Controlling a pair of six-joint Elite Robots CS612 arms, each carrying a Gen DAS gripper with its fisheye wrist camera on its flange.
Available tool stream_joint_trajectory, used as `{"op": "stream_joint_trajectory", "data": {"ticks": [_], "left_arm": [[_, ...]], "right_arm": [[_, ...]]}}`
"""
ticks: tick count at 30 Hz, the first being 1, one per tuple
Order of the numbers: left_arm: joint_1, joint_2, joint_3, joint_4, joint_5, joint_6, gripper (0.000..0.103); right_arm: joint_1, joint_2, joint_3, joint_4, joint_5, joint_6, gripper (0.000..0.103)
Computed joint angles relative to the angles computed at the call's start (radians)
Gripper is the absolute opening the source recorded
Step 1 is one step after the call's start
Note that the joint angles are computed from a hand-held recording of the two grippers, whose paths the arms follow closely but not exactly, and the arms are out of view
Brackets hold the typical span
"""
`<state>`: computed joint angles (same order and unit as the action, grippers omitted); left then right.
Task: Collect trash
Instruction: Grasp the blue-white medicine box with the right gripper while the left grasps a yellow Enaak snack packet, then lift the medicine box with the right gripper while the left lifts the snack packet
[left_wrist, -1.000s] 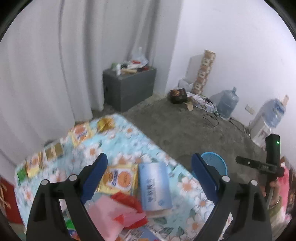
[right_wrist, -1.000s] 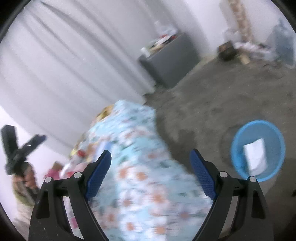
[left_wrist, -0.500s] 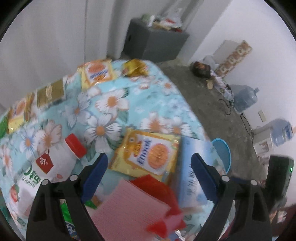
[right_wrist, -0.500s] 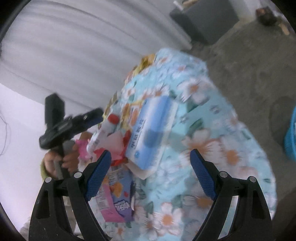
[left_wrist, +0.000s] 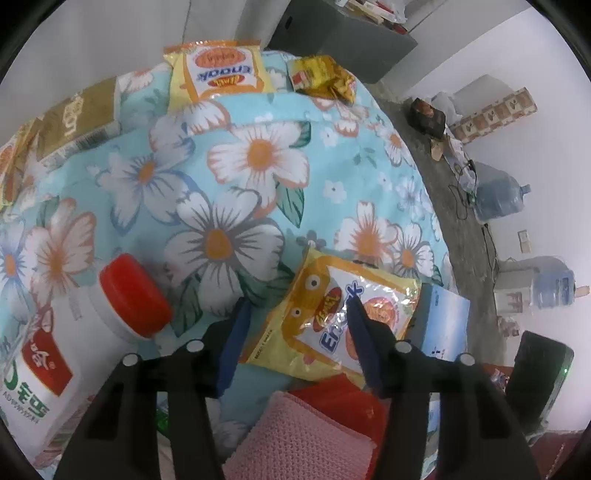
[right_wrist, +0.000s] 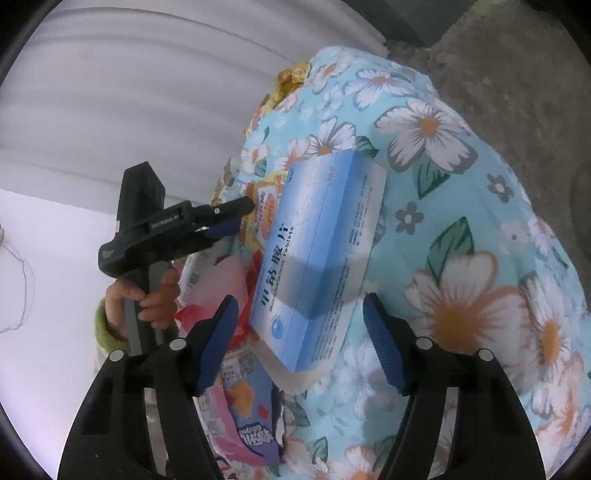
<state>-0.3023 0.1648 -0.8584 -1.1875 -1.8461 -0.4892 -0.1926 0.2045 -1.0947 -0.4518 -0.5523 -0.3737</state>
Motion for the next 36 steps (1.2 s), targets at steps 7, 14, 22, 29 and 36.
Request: {"op": "stream_joint_trajectory", "data": {"ticks": [7, 14, 22, 29, 36], "left_arm": [[0.018, 0.033, -0.069, -0.050, -0.115, -0.034, 0.040], [0.022, 0.066, -0.165, -0.114, -0.198, -0.008, 0.040], [0.004, 0.066, -0.173, -0.129, -0.204, 0.025, 0.035], [-0.005, 0.069, -0.169, -0.106, -0.187, 0.047, 0.022], [-0.011, 0.077, -0.188, -0.101, -0.128, 0.058, 0.010]], "right_arm": [[0.009, -0.002, 0.015, -0.015, 0.003, 0.015, 0.062], [0.008, 0.005, 0.015, -0.018, 0.007, 0.026, 0.058], [0.005, 0.018, 0.004, -0.014, 0.030, 0.041, 0.055], [-0.003, 0.032, 0.000, -0.004, 0.066, 0.061, 0.050], [-0.003, 0.041, -0.009, -0.026, 0.069, 0.080, 0.041]]}}
